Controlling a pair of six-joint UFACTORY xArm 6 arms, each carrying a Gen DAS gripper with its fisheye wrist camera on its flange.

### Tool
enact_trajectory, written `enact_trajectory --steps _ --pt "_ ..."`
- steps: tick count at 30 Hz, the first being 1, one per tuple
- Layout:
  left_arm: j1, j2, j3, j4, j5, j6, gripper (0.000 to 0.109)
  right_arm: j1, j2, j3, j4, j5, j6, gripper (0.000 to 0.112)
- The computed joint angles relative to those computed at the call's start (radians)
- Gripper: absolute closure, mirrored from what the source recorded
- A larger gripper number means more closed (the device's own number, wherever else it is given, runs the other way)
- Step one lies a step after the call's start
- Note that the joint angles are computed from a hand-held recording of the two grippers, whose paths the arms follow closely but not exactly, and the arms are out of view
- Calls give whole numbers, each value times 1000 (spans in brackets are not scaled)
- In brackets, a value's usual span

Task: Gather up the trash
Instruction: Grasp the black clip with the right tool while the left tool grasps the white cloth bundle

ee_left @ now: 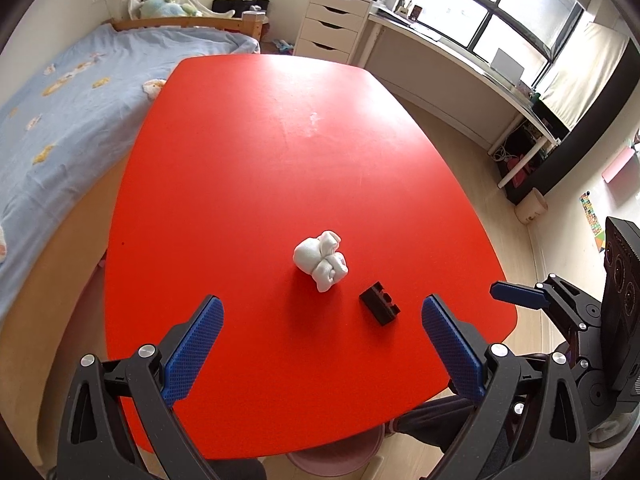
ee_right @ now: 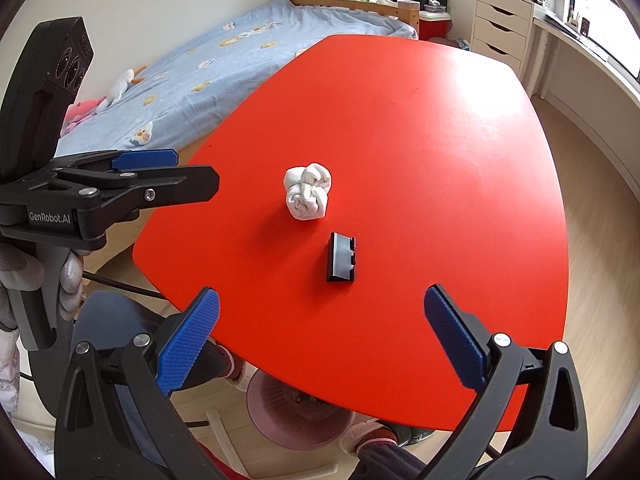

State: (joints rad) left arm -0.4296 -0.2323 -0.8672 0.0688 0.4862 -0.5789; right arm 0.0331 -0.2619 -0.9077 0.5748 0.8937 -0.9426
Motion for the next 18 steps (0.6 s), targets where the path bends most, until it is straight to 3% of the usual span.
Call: enact_trajectory --steps 9,18 --pt "25 188 -160 -59 74 0 13 51 132 -64 -61 -61 92 12" --pt "48 299 -219 -120 93 -54 13 78 210 -90 -79 -94 138 12"
